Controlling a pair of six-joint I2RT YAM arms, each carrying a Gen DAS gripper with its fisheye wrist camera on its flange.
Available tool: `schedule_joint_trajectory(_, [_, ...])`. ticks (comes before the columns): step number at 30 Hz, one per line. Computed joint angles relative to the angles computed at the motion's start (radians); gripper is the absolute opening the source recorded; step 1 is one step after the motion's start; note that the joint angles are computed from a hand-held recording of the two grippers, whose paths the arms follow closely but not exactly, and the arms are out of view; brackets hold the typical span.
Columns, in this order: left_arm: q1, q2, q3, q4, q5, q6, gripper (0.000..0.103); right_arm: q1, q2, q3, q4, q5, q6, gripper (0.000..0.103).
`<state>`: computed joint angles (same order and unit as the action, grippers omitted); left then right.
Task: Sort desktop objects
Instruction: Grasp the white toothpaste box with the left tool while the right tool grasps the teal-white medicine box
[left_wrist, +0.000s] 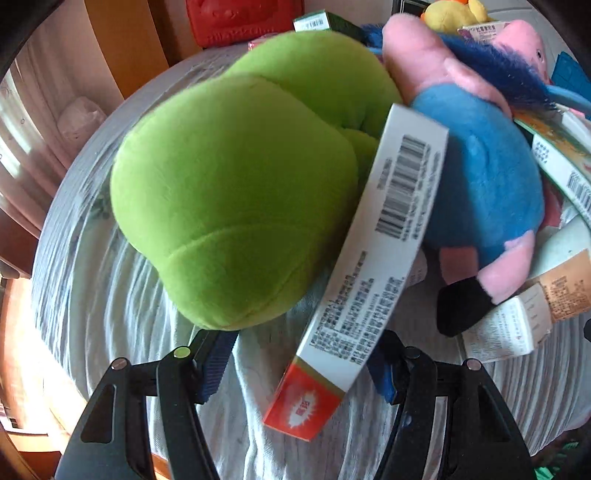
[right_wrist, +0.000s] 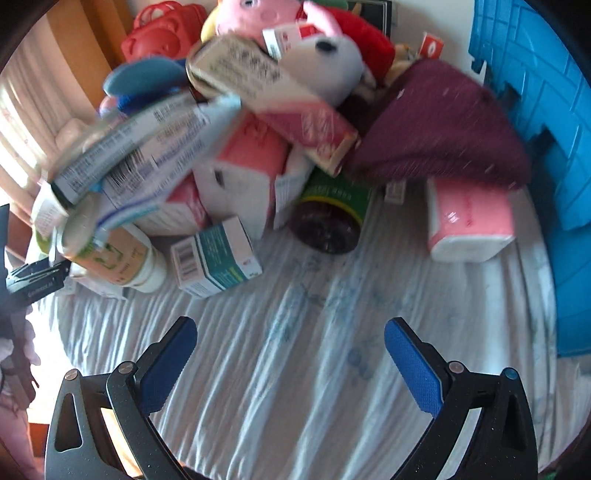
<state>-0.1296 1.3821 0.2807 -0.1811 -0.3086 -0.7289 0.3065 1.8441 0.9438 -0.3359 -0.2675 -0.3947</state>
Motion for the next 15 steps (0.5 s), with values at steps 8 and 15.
schedule_joint_trajectory(8, [-0.043,0.04,-0.054,0.166,-0.044,-0.029,0.078,0.031,0.083,-0.074,0.171,0.106,0.076,0.103])
schedule_joint_trajectory(15, [-0.116,0.006,-0.036,0.093,-0.071,-0.063,0.055,0.01,0.049,-0.085,0.146,0.04,0.066,0.101])
